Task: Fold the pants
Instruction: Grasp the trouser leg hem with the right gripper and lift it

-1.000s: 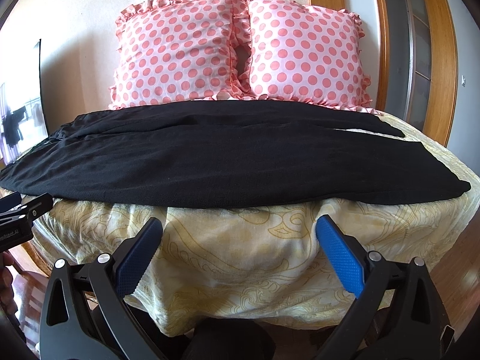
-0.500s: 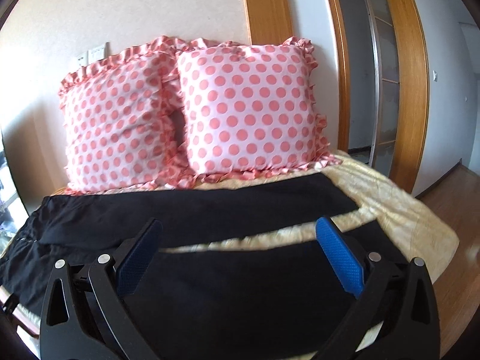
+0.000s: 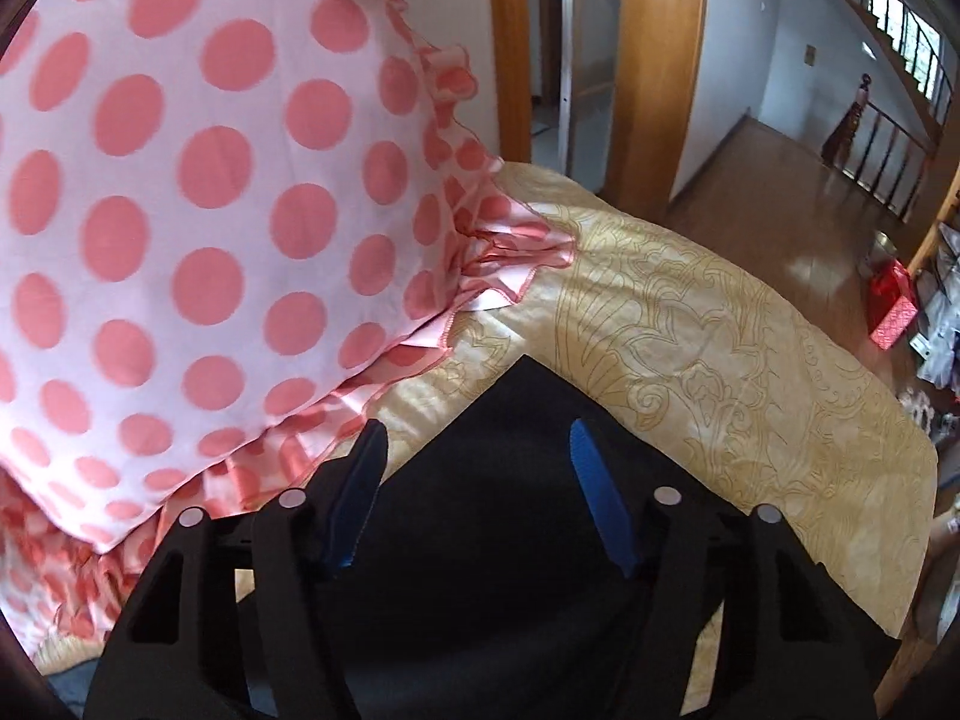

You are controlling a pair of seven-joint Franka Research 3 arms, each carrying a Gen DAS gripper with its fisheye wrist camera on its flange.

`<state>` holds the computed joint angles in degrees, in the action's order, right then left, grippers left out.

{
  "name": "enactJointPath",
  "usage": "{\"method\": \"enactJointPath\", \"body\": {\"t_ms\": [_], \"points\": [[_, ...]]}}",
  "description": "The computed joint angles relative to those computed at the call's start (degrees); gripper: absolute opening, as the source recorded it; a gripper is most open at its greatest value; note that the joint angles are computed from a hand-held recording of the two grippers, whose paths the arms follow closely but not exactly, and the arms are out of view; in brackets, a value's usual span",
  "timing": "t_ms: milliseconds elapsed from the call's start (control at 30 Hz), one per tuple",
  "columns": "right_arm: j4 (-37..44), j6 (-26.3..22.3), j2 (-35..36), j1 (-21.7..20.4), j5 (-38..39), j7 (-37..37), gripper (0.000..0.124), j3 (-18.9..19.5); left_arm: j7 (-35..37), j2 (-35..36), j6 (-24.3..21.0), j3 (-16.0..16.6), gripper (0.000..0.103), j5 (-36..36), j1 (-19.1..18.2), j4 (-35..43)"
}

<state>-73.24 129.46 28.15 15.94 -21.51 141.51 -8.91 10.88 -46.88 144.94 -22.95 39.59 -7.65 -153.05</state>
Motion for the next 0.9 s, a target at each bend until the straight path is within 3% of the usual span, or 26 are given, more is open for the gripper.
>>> {"method": "enactJointPath", "body": {"t_ms": [133,200,233,333,400,467,667,900], "points": [[13.99,-10.27,10.18,0.11,0.73,-1.52,0.063,-0.79,0.51,3.36,-0.96,-1.7,0.101,3.21,2.08,2.31],[17.02,-13.79,12.65,0.3,1.53,-1.43,0.06,-1.07,0.22,4.67,-0.85,-1.43,0.101,4.02,2.24,2.95],[15.99,-13.28,12.46,0.42,1.69,-1.21,0.058,-1.22,-0.19,5.25,-0.62,-1.19,0.101,4.21,2.28,3.13],[6.82,-4.34,7.87,0.64,0.29,0.32,0.035,-1.31,-0.92,6.54,-0.83,-0.78,0.101,4.48,2.09,3.53],[2.85,-2.13,5.2,0.87,0.11,1.94,0.017,-1.57,-1.1,7.15,-1.49,-0.67,0.101,4.6,1.76,3.75],[-4.6,6.31,1.12,-1.24,2.83,2.83,0.006,-0.28,-1.4,7.28,-1.48,-0.27,0.101,4.61,1.23,3.66],[-26.72,26.94,-13.18,-2.97,5.16,3.18,0.004,0.4,-1.78,4.28,1.43,1.51,0.101,3.44,-0.07,1.65],[-53.51,46.72,-33.56,-6.92,1.05,4.93,0.003,3.11,-3.05,-2.82,-0.25,0.24,0.101,1.86,-0.63,-0.99]]}}
